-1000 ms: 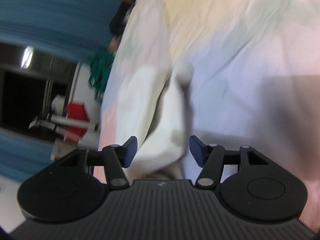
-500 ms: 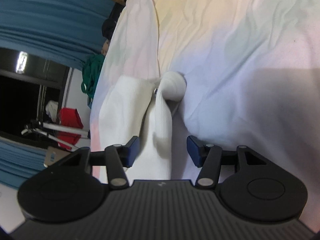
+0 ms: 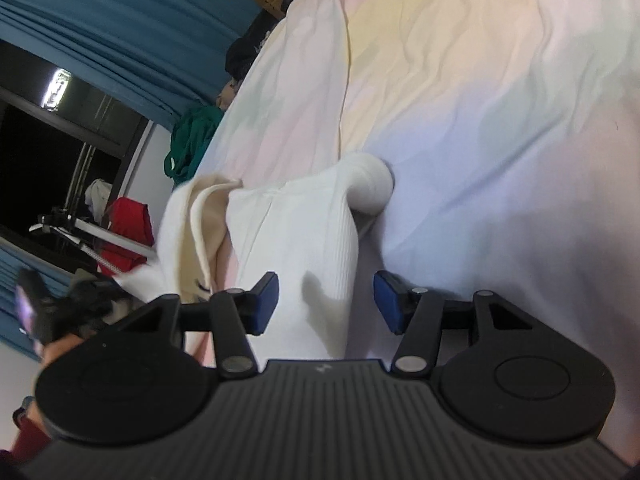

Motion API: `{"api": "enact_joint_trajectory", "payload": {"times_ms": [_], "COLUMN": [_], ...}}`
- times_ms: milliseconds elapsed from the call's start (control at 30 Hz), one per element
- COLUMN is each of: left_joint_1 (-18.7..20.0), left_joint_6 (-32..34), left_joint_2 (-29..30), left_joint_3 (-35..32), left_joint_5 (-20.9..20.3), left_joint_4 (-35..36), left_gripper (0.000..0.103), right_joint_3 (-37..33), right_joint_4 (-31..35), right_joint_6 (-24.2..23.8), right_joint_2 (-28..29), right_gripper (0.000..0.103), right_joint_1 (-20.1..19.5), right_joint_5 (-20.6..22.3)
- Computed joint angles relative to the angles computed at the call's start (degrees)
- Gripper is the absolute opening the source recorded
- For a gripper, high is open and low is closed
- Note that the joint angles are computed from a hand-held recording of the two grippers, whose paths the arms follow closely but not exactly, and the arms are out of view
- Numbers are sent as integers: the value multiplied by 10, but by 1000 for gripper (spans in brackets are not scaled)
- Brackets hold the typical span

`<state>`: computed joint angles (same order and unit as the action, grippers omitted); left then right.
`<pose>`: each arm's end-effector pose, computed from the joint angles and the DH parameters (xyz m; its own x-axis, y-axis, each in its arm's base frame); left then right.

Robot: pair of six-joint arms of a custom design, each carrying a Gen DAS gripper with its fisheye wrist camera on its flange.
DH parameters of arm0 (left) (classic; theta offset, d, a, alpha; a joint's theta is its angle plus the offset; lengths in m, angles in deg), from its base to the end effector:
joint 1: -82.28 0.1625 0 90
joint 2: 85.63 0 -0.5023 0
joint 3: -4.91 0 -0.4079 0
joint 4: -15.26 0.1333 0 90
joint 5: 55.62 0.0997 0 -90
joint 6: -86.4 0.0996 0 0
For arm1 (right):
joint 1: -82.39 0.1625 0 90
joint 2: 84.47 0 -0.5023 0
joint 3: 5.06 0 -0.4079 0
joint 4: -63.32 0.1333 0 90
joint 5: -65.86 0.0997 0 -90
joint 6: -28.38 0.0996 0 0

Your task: Fold clothes

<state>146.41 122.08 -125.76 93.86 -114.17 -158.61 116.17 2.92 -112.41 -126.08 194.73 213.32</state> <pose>-0.1750 -0.7854 0.1669 -0.5214 0.5130 -0.6819 0.8141 0.5385 -0.2174 0.2231 -0.4130 -0.0169 -0.6990 0.6046 -0.3819 0.4088 -0.1003 -0.9071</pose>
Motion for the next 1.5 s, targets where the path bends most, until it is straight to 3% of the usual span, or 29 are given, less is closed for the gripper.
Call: {"api": "enact_joint_trajectory", "payload": {"times_ms": [33, 100, 200, 300, 400, 600, 867, 1000, 1267, 1367, 1500], "left_joint_1": [4, 10, 5, 15, 30, 88, 196, 222, 249, 247, 243], "left_joint_6": [-13, -23, 7, 4, 0, -14, 15, -23, -92, -109, -124], "left_joint_2": [-4, -15, -54, -130, -212, -392, -559, -590, -596, -589, -582], "left_joint_3": [2, 12, 56, 132, 205, 315, 363, 350, 328, 327, 330], "left_joint_5": [-10, -29, -50, -102, -142, -169, -205, -206, -240, -235, -227], "left_joint_4": [13, 29, 23, 32, 40, 97, 178, 221, 259, 256, 253], "left_gripper": [31, 50, 62, 73, 75, 75, 80, 80, 82, 83, 84], "right_joint_3": [4, 12, 24, 30, 28, 37, 29, 43, 66, 64, 61], "right_joint_4": [-5, -15, -25, -25, -17, -10, 42, 42, 14, 26, 57], "right_joint_6": [-2, -7, -16, -23, -31, -28, -9, 34, 59, 79, 108], "right_joint_2": [-2, -6, -15, -21, -25, -39, -51, -55, -62, -64, -70], "right_gripper": [56, 55, 55, 54, 54, 54, 54, 55, 55, 55, 55], "right_joint_1": [-2, -5, -11, -12, -3, 5, 27, 32, 44, 31, -11], "right_joint_5": [-3, -15, -37, -55, -54, -68, -53, -75, -82, -81, -130]}}
